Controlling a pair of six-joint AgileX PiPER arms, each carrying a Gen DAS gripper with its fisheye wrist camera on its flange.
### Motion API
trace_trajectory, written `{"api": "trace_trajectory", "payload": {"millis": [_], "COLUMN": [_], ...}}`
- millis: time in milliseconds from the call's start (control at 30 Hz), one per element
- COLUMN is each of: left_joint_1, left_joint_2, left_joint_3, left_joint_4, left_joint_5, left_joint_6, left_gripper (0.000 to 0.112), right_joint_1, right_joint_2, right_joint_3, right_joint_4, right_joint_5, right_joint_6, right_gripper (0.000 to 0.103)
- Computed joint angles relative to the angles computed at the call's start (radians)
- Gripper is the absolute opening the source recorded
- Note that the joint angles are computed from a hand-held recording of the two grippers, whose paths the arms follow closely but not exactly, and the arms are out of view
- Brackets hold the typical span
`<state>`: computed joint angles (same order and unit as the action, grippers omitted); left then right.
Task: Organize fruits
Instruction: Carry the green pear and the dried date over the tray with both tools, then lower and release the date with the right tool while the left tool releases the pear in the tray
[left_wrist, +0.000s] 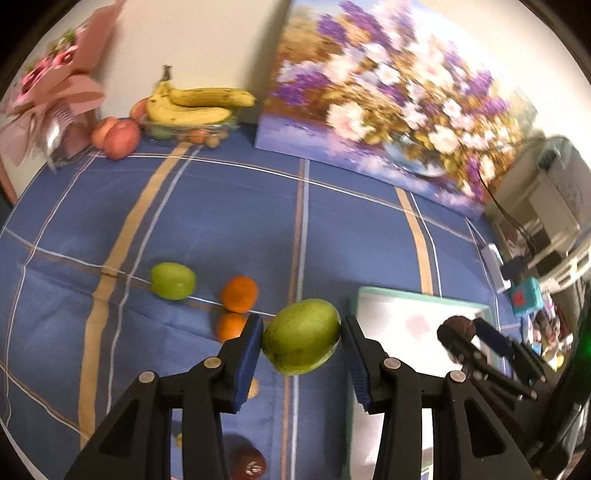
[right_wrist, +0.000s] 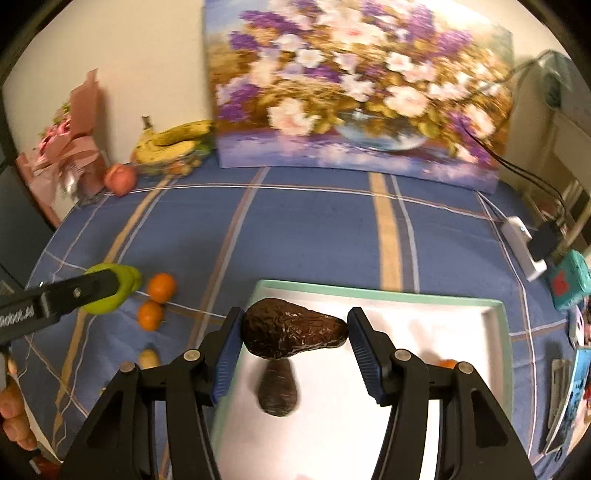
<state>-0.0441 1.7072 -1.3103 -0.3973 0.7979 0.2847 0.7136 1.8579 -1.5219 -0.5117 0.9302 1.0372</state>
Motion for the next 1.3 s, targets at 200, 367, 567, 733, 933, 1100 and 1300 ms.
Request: {"api": "trace_trajectory", "payload": {"millis": [200, 367, 567, 733, 933, 1100, 1300], "left_joint_1": [-0.101, -0.182, -0.274, -0.321, -0.359, -0.374, -0.389], "left_joint_2": [-0.012, -0.018, -0.016, 0.008, 0.044, 0.064, 0.084], "left_joint_3": [0.031, 0.053, 0.077, 0.080, 0.088, 0.091, 0.091], "left_joint_4": [0.047, 0.081, 0.131, 0.136, 0.173, 0.180, 0.202], "left_joint_5": [-0.017, -0.024, -0.027, -0.013, 0.003, 0.018, 0.028], "left_joint_6": [-0.024, -0.046, -0.074, -0.082, -0.108, -0.110, -0.125], "left_gripper": [0.046, 0.046, 0.046, 0.046, 0.046, 0.046, 0.046], "right_joint_1": [-0.050, -0.109, -0.175, -0.218, -0.248, -0.271, -0.288], "right_joint_2": [-0.077, -0.142, -0.186, -0.213, -0.213, -0.196, -0.188], "right_joint_3": [0.111, 0.203, 0.280, 0.335, 0.358, 0.368, 0.385], "right_joint_4": [-0.024, -0.002, 0.035, 0.076, 0.116, 0.152, 0.183], "right_joint_5": [0.022, 0.031, 0.082, 0.088, 0.112, 0.110, 0.094], "right_joint_6": [0.061, 0.113, 0.155, 0.166, 0.164, 0.140, 0.123], "right_gripper": [0.059, 0.059, 0.059, 0.059, 0.059, 0.059, 0.059]}}
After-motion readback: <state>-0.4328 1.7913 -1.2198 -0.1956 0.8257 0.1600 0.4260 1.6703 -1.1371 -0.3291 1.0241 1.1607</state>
